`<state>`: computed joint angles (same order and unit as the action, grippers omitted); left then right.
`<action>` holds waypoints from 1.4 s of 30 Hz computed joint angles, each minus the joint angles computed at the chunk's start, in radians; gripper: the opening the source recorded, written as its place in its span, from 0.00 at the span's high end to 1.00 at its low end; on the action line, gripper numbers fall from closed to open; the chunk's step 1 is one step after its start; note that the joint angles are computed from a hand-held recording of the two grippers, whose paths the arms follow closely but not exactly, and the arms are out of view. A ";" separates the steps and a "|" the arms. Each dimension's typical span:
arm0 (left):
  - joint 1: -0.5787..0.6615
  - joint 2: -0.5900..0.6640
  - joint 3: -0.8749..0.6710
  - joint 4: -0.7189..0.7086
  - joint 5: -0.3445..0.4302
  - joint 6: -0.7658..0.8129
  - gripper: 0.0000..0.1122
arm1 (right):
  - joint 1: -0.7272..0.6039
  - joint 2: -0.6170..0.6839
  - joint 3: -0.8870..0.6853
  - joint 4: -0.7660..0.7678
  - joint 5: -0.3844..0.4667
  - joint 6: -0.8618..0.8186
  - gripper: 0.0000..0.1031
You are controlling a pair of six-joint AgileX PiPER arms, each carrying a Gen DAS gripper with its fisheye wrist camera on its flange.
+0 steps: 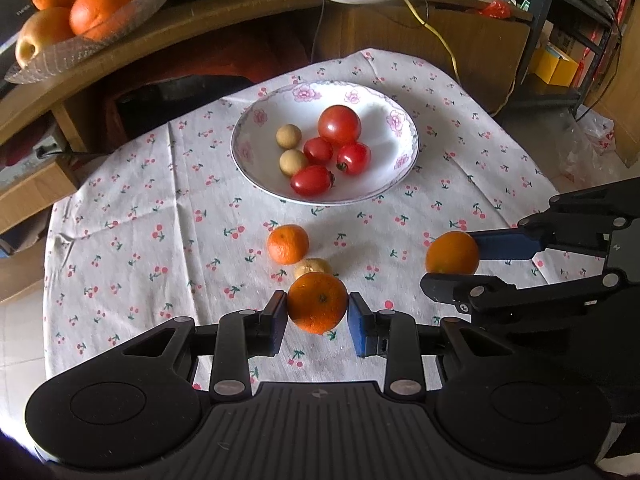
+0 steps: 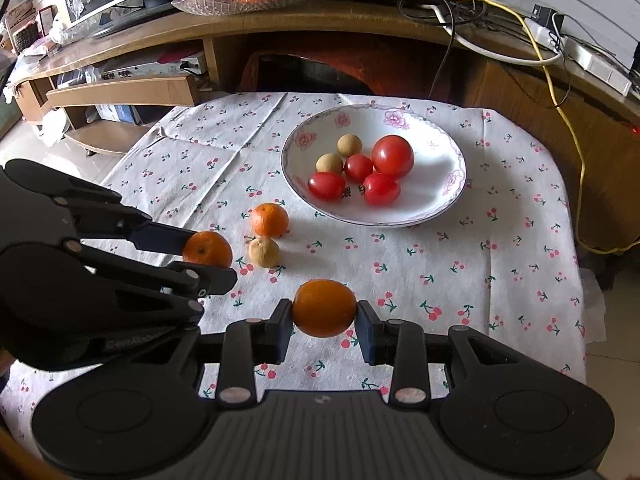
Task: Organize fruits
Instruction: 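Lower both mandarins into the bowl and open both tools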
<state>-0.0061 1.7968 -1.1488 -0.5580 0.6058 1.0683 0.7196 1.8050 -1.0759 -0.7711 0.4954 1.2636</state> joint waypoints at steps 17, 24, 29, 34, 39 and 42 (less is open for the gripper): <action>-0.037 0.020 -0.083 0.007 -0.010 -0.036 0.66 | -0.031 0.005 -0.040 -0.031 0.022 0.008 0.69; -0.054 0.058 -0.147 0.024 -0.011 -0.069 0.66 | -0.060 0.015 -0.070 -0.032 0.022 -0.013 0.68; -0.067 0.097 -0.202 0.038 -0.010 -0.099 0.66 | -0.088 0.037 -0.104 -0.023 0.018 -0.048 0.68; -0.083 0.138 -0.257 0.066 -0.008 -0.136 0.66 | -0.122 0.062 -0.132 -0.020 0.001 -0.081 0.68; -0.095 0.179 -0.313 0.083 0.003 -0.168 0.66 | -0.154 0.090 -0.155 -0.022 -0.016 -0.105 0.68; -0.101 0.204 -0.347 0.091 0.010 -0.184 0.66 | -0.172 0.106 -0.170 -0.019 -0.024 -0.117 0.68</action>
